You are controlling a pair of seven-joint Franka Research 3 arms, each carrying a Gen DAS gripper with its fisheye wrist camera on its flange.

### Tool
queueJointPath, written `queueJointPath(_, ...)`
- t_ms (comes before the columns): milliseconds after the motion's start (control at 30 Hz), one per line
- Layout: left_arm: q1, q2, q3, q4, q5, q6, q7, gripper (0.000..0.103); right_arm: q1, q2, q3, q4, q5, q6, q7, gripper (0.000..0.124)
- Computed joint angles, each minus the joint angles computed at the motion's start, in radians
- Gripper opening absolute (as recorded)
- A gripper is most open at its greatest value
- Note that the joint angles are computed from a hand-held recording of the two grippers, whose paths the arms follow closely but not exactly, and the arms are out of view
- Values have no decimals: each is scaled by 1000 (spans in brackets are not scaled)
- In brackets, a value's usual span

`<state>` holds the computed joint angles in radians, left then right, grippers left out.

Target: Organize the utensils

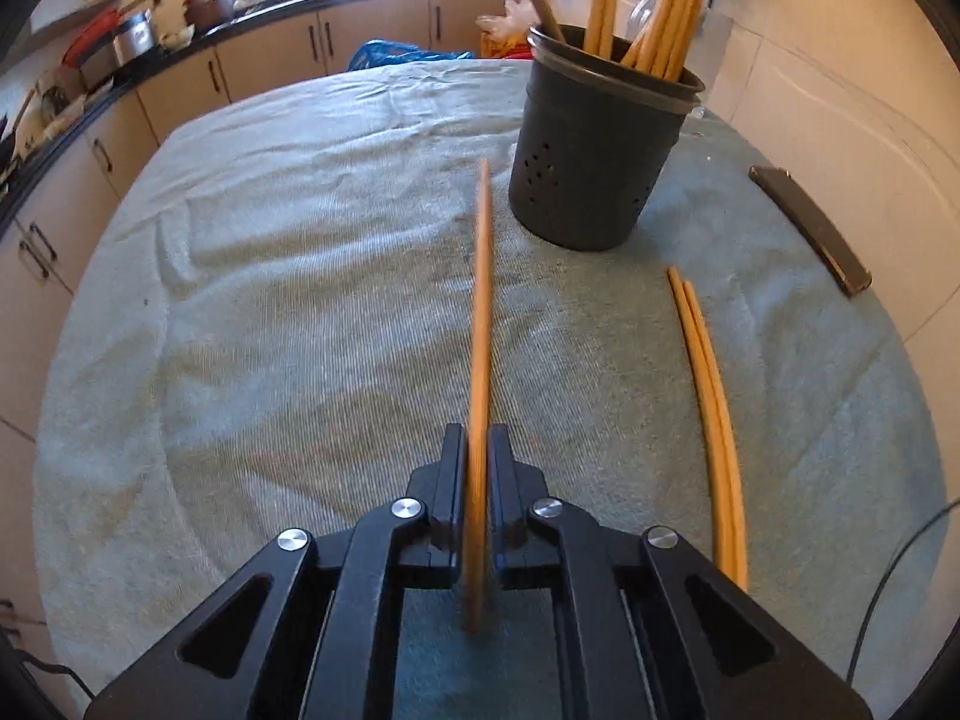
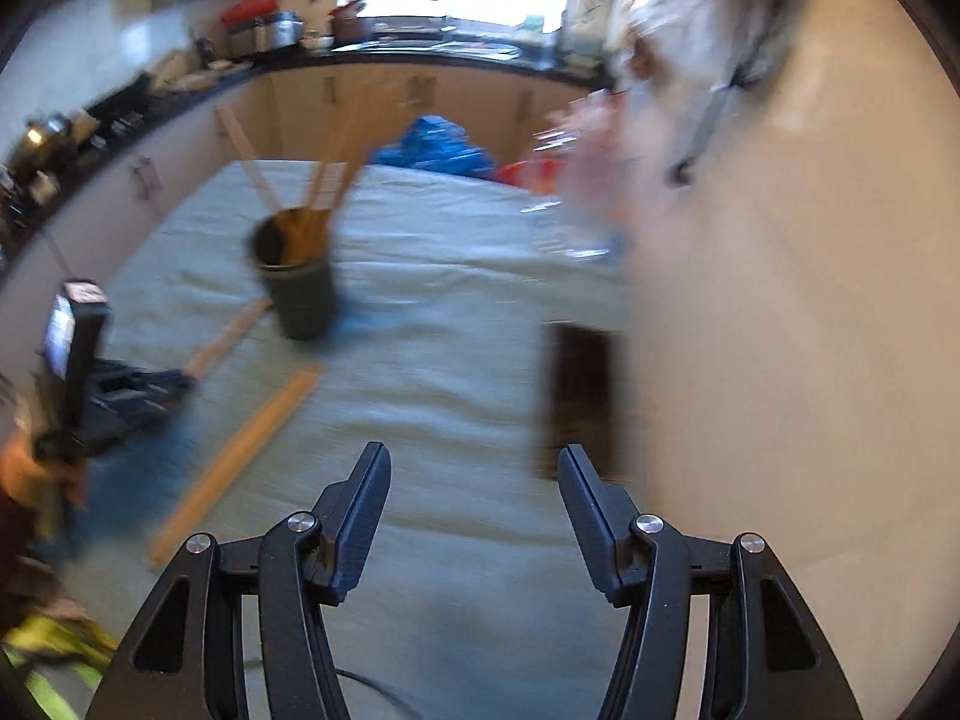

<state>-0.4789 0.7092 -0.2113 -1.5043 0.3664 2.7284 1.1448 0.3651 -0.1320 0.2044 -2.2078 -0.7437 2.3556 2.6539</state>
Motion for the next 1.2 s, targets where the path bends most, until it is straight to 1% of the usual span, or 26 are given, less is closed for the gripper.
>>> queueJointPath(67,13,-24,-9,-41,-19,14,-18,6,7,-49,25,-4,-34,-147,-4,71)
queueJointPath(100,23,-37,-19,-65,-32,23,-22,6,7,-60,29,-2,-33,-183,-11,72)
queueJointPath(133,47,-60,-41,-108,-60,40,-23,6,8,-74,32,-12,-27,-199,-6,72)
queueJointPath(167,68,-79,-60,-146,-85,55,-22,6,8,-88,30,-32,-11,-182,1,72)
queueJointPath(267,134,-166,-115,-306,-168,128,-31,6,12,-73,20,-96,58,-1,18,72)
queueJointPath(333,155,-200,-132,-368,-199,163,-36,6,21,12,10,-111,126,178,-1,72)
queueJointPath(367,164,-215,-139,-397,-214,182,-41,6,28,73,10,-97,142,246,-10,67)
queueJointPath(400,177,-228,-151,-423,-230,198,-41,6,39,149,10,-64,131,301,-2,57)
queueJointPath(467,198,-247,-172,-462,-257,222,-38,6,68,255,-4,-5,163,380,-28,48)
queueJointPath(500,206,-256,-178,-480,-266,237,-37,6,77,306,-10,24,185,430,-44,47)
queueJointPath(533,210,-263,-181,-494,-271,248,-37,6,94,348,-22,55,182,459,-40,47)
queueJointPath(567,210,-265,-181,-498,-273,254,-39,6,119,388,-41,97,165,456,-29,47)
queueJointPath(600,217,-268,-187,-510,-277,266,-36,6,144,416,-59,134,152,431,-27,44)
queueJointPath(633,219,-265,-189,-507,-279,270,-36,6,170,447,-78,179,142,384,-32,42)
queueJointPath(667,219,-263,-190,-507,-280,277,-37,6,198,477,-95,231,138,304,-42,33)
queueJointPath(700,216,-264,-187,-513,-278,289,-42,6,240,497,-132,270,142,246,-44,31)
queueJointPath(733,211,-263,-181,-512,-273,294,-47,7,246,497,-137,273,125,235,-18,26)
queueJointPath(767,208,-262,-178,-512,-268,299,-51,7,255,511,-145,293,150,217,-25,19)
queueJointPath(833,201,-263,-170,-517,-255,311,-60,7,270,533,-167,326,185,213,-32,17)
queueJointPath(900,218,-261,-186,-522,-255,320,-54,6,279,554,-181,356,217,229,-44,17)
queueJointPath(933,236,-257,-204,-523,-261,324,-46,6,276,555,-187,354,240,260,-41,17)
queueJointPath(1000,270,-253,-238,-530,-274,332,-29,6,285,539,-214,324,259,345,4,17)
queueJointPath(1033,288,-250,-257,-532,-283,336,-21,7,289,545,-223,331,266,359,5,17)
queueJointPath(1067,295,-248,-263,-531,-286,337,-18,7,297,549,-231,339,269,356,-1,17)
queueJointPath(1133,292,-247,-261,-529,-287,336,-20,7,316,577,-236,395,275,265,-37,17)
queueJointPath(1200,285,-247,-254,-530,-284,341,-24,7,333,597,-244,428,265,233,-40,17)
